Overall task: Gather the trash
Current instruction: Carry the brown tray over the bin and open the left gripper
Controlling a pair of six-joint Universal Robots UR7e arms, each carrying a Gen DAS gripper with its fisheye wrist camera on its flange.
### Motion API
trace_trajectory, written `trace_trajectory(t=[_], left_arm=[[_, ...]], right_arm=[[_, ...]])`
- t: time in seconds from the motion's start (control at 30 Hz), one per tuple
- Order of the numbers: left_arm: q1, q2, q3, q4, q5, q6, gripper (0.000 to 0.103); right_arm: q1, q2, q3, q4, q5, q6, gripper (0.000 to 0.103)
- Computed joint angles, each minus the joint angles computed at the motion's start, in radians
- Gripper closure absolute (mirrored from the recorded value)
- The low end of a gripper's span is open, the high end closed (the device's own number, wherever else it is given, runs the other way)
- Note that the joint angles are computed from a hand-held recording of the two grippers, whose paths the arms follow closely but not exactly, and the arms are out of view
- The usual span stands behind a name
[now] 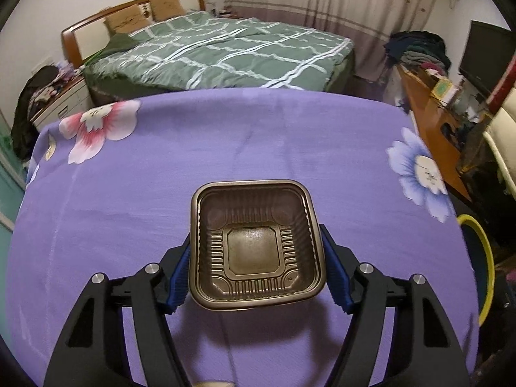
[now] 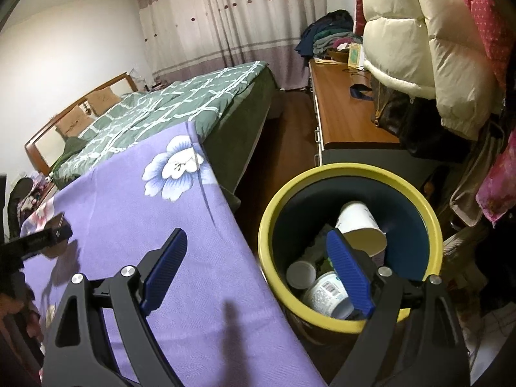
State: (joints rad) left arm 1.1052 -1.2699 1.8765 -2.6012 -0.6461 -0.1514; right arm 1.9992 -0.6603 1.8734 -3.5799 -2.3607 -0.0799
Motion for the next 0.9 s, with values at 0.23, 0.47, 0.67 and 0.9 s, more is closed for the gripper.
trace_trajectory(t=[0.23,0.47,0.67,0.9], left_arm=[[-0.076,0.025,0.016,0.001,-0.074,0.005,0.035],[-0.161,0.12,0.002,0.012,-0.181,0.009,0.034],[-0.212,0.257,-0.07,0.034,-0.256,0.028,0.034],[-0.238,0.384,-0.155,0.101,-0.309,0.02,0.034]], right_arm=[[0.018,-0.073,0.11,-0.046,-0.017,-0.029,0.019],[0.004,-0.167,0.229,-0.124,-0.041,-0.037,0.017],[-0.032,-0.236,0.3,-0.169,-0.057,-0.038,0.017],[-0.072,-0.295,0.347,-0.198,-0.054,-0.033,0.016]])
